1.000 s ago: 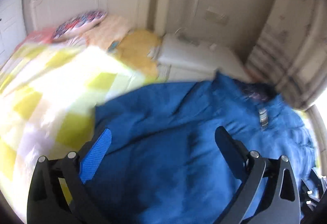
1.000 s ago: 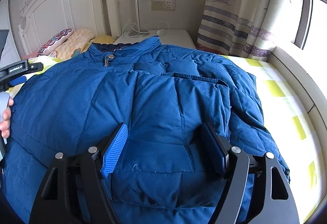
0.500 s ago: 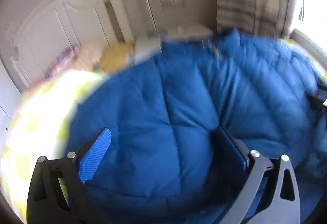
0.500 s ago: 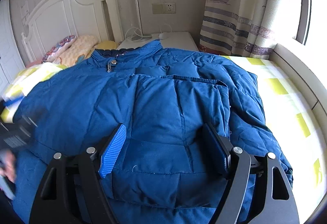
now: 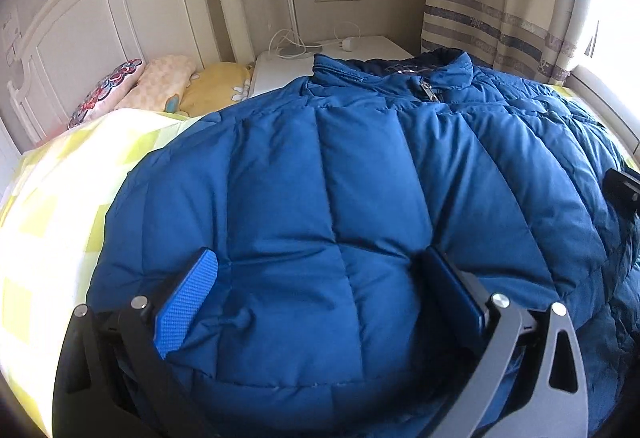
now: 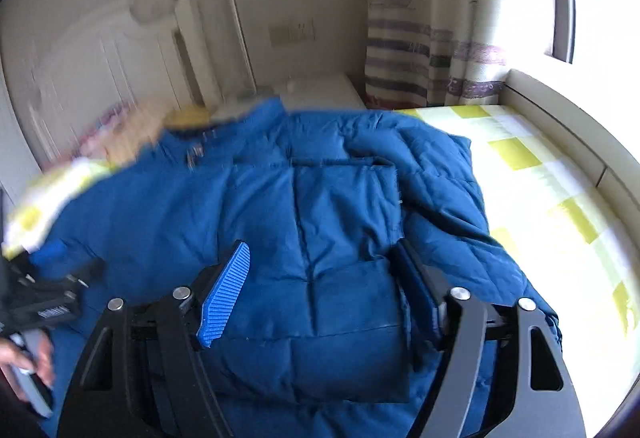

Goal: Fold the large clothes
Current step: 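Smooth the folded jacket with the left tool while the right tool repositions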

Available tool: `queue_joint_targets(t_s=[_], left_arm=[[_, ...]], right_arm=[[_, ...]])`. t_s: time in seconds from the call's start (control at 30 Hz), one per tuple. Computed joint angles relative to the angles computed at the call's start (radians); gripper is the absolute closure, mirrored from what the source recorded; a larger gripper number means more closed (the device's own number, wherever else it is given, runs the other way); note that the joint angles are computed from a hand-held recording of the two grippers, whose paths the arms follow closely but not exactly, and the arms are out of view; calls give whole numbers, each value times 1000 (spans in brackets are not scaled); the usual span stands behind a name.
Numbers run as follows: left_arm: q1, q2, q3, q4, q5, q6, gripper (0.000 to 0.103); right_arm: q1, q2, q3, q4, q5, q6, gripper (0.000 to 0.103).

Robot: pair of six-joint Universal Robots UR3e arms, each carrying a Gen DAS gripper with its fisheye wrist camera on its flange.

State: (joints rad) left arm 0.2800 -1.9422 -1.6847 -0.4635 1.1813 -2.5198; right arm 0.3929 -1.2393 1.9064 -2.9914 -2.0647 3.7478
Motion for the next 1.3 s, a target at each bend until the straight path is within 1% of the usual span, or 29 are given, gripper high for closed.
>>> queue_joint_targets(t_s=[0.03, 0.07, 0.1, 0.13, 0.17, 0.2, 0.23, 0.27, 0.37, 0.4, 0.43, 0.47, 0.5, 0.53, 0.57, 0.63, 0.7, 0.73, 0.77, 0.83, 0.87, 0.9, 0.93, 1.0, 1.03, 1.1, 1.17, 1.27, 1.3], left_arm=[[2, 1, 0, -4, -4, 0, 2], [6, 5, -6, -3, -8, 2, 2], [4, 5, -7, -1, -7, 0, 2], [4, 2, -2, -4, -8, -1, 2], [5, 3, -3, -3, -9, -2, 2], [5, 3, -4, -6, -11, -3, 2], [4, 3, -3, -7, -11, -4, 2], [4, 4, -3, -8, -10, -4, 2], [4, 6, -6, -6, -11, -5, 2], [5, 5, -5, -8, -12, -4, 2], [4, 5, -4, -8, -12, -5, 2], [4, 5, -5, -8, -12, -6, 2], [6, 5, -5, -9, -15, -4, 2], [6, 5, -3, -11, -17, -5, 2], [6, 4, -1, -13, -17, -6, 2], [5, 4, -2, -13, -17, -8, 2], [4, 1, 2, -14, -14, -9, 2], [5, 4, -1, -14, -15, -8, 2], [6, 6, -5, -14, -15, -7, 2], [7, 5, -3, -16, -16, -7, 2], [7, 5, -3, -15, -17, -7, 2], [6, 5, -4, -14, -16, -8, 2], [5, 7, -6, -12, -14, -8, 2], [7, 8, -7, -12, -15, -8, 2], [7, 8, -6, -14, -16, -7, 2], [6, 8, -6, -13, -11, -7, 2], [5, 9, -8, -12, -10, -6, 2], [2, 7, -4, -13, -7, -6, 2], [-1, 8, -7, -8, 0, -6, 2]], right_arm=[[-1, -5, 2, 8, -4, 11, 30], [6, -9, 4, 18, -30, 37, 30], [22, -7, 0, 22, -74, 68, 30], [49, -14, 1, 22, -148, 110, 30], [64, -24, 6, -10, -185, 115, 30], [67, -31, 8, -38, -192, 101, 30], [69, -34, -10, -54, -183, 70, 30], [64, -31, -49, -24, -159, 33, 30], [28, 31, -233, 155, -79, -83, 29], [7, 54, -274, 193, -35, -107, 29], [-30, 79, -311, 243, 41, -123, 29], [-69, 113, -356, 325, 120, -123, 24], [-78, 150, -381, 344, 132, -133, 23], [-68, 166, -383, 322, 109, -146, 21], [-62, 163, -388, 336, 102, -144, 21], [-42, 123, -373, 368, 91, -99, 22], [13, 56, -270, 243, 46, -85, 22], [40, 43, -240, 211, 7, -93, 21], [68, 49, -243, 224, -34, -99, 21], [75, 84, -267, 304, -1, -125, 17], [71, 108, -263, 300, 12, -153, 16], [73, 103, -227, 256, 8, -169, 16], [58, 86, -207, 247, 37, -166, 16], [44, 39, -214, 319, 72, -127, 17], [55, 10, -203, 326, 68, -105, 17], [96, -35, -134, 263, 35, -90, 17], [124, -32, -114, 285, -4, -74, 17], [134, -1, -83, 261, -2, -110, 15], [133, -12, -91, 286, 2, -102, 15]])
